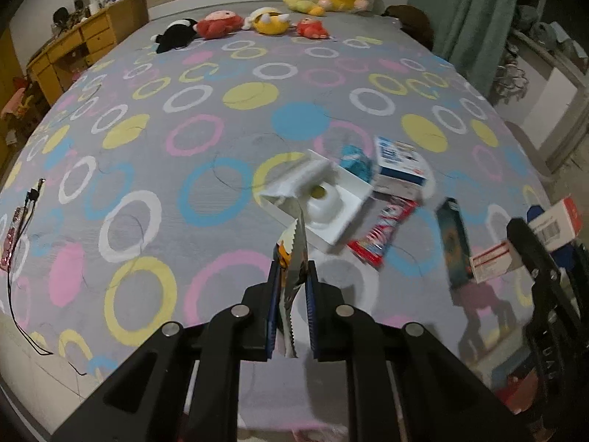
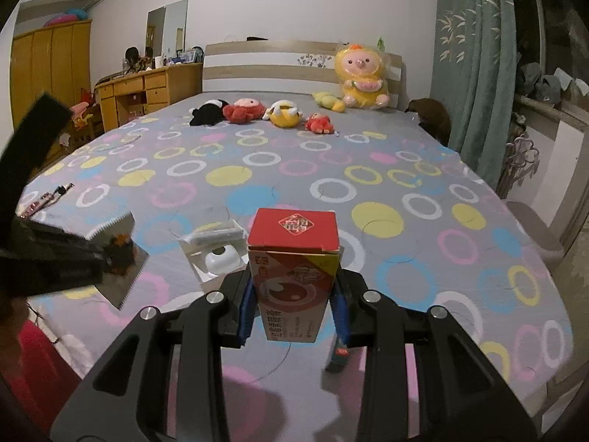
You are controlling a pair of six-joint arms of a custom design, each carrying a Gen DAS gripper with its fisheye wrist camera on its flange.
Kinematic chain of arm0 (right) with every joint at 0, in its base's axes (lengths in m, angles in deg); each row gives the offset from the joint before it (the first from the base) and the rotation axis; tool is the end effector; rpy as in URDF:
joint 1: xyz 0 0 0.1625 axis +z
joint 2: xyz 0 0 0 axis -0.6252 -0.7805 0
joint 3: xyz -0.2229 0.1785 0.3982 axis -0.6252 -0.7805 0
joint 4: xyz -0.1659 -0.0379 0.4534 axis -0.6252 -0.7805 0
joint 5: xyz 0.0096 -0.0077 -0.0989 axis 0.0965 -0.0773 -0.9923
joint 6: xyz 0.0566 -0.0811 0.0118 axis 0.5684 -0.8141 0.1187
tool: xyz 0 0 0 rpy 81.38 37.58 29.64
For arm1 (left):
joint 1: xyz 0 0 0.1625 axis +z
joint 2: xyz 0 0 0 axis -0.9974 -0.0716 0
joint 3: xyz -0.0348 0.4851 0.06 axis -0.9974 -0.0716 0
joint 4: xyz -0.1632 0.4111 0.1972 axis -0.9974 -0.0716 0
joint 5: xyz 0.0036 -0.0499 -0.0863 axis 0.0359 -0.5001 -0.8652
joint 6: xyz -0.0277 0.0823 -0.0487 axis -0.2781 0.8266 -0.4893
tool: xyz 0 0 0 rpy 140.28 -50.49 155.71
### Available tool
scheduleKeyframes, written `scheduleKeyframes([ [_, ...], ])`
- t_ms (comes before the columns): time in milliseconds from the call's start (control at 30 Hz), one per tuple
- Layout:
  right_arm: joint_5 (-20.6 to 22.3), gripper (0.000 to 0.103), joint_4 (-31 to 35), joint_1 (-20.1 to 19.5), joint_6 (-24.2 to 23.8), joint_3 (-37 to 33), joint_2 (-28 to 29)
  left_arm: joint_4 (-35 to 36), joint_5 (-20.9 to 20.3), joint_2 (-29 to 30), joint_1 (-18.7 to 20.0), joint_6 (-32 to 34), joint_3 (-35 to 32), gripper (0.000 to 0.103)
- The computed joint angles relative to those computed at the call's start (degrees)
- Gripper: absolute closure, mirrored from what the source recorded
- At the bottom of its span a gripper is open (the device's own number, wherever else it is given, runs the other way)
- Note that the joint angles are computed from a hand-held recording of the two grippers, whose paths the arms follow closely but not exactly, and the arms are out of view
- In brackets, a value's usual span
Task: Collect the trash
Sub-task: 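Carry the wrapper and carton with both tools down into the white plastic bag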
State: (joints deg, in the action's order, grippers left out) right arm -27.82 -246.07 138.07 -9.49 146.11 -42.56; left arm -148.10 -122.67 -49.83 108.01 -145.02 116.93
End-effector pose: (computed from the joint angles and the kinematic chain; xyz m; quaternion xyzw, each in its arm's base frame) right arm 0.1928 -0.4714 0.4424 0.4164 -0.8188 0.3291 0.2187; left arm -0.5223 -0.4318 0.1433 -0.0423 0.8797 -0.2926 0.3725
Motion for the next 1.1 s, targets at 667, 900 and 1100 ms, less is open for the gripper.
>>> scheduleKeyframes([
  [667,-4.1,0.069,12.4,5.1,4.1,3.2,-15.5,2.5,-5.0,3.2,-10.1,-0.8,-1.4,0.089],
  [900,-5.5,0.069,16.1,3.6,2.9,5.1,-18.9,-1.4,-9.3,3.7,-11.3,-1.6,1.4,0.089],
  [1100,-6.5,0.069,19.1,1.9,2.7,6.2,-21.0,-5.0,-12.0,4.5,-11.8,-0.5,3.0,0.089],
])
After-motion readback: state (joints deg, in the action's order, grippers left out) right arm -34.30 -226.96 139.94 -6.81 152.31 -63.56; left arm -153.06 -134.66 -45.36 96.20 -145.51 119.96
